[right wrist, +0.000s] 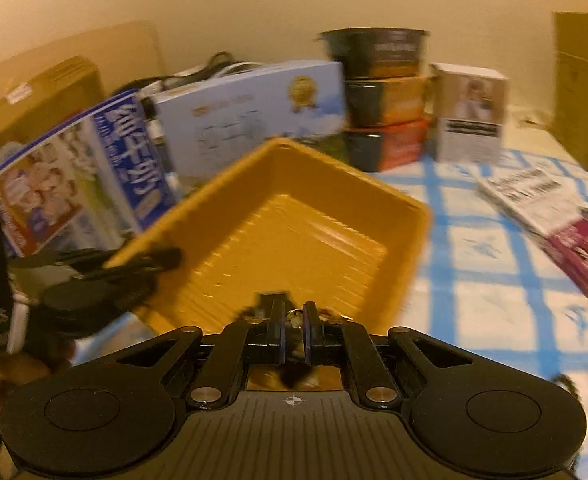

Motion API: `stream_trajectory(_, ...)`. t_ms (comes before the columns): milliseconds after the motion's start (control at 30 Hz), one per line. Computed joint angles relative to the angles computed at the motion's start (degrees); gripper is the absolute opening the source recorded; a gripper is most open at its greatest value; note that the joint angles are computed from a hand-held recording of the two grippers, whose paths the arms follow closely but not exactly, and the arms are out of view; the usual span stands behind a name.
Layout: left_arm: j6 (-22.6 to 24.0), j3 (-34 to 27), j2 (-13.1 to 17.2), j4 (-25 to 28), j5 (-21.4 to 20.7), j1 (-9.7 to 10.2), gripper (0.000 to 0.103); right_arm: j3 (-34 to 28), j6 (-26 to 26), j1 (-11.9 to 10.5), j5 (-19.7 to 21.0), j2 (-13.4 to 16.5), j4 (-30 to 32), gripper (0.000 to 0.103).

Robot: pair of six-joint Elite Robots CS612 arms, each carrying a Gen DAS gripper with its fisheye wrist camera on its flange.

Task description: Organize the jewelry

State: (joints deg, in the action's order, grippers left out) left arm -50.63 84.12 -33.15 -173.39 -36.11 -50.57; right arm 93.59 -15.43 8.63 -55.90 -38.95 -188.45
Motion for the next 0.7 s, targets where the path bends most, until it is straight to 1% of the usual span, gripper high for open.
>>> stream_trajectory(133,0.26,-0.08,-0.02,0.02,0.0,0.02,0.006,-1.69,-1.06,1.28,1.29,0.74,1.91,0.008)
stream_trajectory(267,0.37,-0.09,0.0,-0.05,0.01,0.02,0.006,-4.13,-1.14,2.31,1.95,2.23,3.07,0.008)
stream_trajectory(333,0.4,-0.13,0.0,-0.07,-0.02,0.05,0.006,-5.02,-1.73,2.84,1.35,2.85,3.74,0.008)
stream_trajectory(400,0.31,-0.18,0.0,0.07,-0.06,0.08,0.006,-5.89,-1.24,3.15,0.83,3.63,3.39,0.008)
stream_trajectory(467,0.35,-0.19,0.01,0.02,-0.08,0.08,0.006,-6.07,-0.71,3.19,0.86,3.85,3.63,0.008)
stream_trajectory(533,0.31,-0.19,-0.01,0.05,-0.14,0.1,0.007,-6.41,-0.03,3.27,0.07,4.03,3.62,0.009)
stream_trajectory(633,0.38,-0.15,0.0,0.01,-0.14,0.12,0.007,-5.96,0.35,2.94,0.53,3.76,3.07,0.012)
stream_trajectory(667,0.33,-0.13,0.0,0.01,-0.14,0.12,0.007,-5.67,0.29,2.8,0.65,3.6,2.81,0.016)
stream_trajectory(700,0.31,-0.14,0.0,0.02,-0.15,0.13,0.007,-5.24,0.36,2.69,0.64,3.35,2.45,0.022)
